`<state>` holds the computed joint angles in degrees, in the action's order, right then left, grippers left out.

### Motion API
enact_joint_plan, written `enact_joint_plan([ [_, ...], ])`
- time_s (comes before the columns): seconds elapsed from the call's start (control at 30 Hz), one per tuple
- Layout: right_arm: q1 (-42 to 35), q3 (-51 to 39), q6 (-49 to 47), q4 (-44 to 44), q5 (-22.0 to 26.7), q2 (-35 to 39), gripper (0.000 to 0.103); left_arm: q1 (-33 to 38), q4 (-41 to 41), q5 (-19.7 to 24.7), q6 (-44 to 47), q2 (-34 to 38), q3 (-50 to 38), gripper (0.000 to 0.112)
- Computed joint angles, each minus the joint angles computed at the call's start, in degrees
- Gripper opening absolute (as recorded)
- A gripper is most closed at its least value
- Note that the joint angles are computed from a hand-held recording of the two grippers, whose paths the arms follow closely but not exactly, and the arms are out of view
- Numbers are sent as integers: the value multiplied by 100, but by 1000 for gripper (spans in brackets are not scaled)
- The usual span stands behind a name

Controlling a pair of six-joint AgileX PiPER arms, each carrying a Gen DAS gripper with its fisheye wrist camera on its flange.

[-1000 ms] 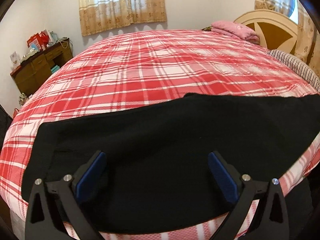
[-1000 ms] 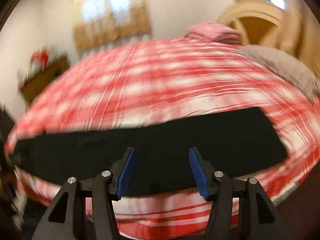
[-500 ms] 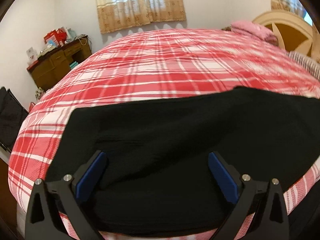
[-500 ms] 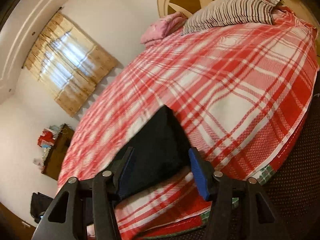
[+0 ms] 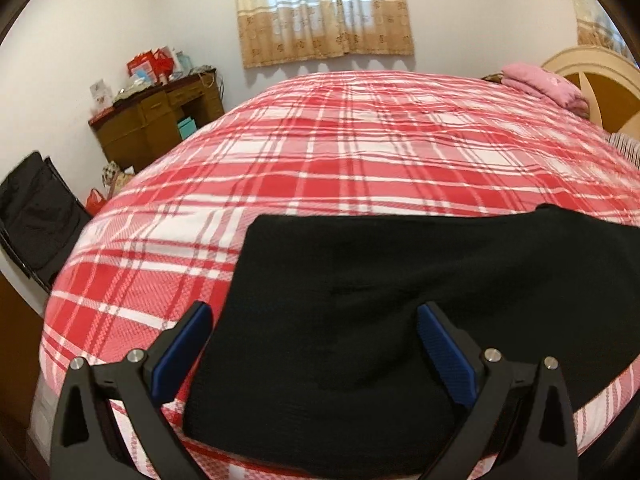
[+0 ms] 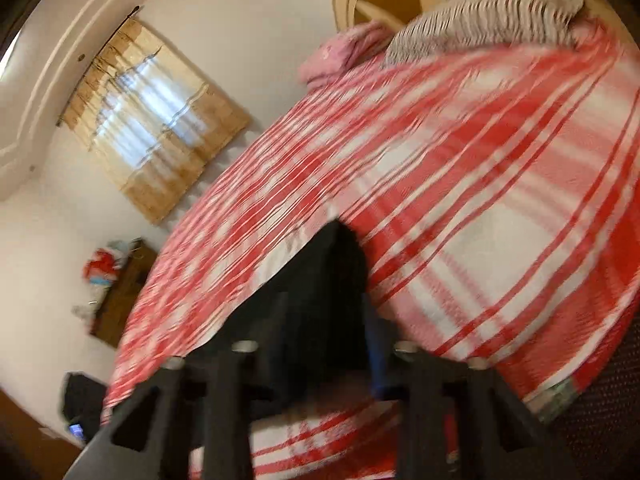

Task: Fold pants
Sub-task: 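Grasp the end of the pants strip with the right tool, then lift the held pants end and fold it over with the right tool, then open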

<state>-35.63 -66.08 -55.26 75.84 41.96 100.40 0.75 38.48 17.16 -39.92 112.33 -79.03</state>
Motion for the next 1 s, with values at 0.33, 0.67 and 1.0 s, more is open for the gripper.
enact_joint_plan([
  [0.33,80,281,-412,490,-113,-280,18,141,-317,-423,191,51,111,103],
  [0.67,985,412,-921,617,-517,-1192,17,147,-332,-464,189,88,78,103],
  [1.0,2114,-18,-194,-199,-895,-1257,16,124,382,-611,-557,59,231,103],
])
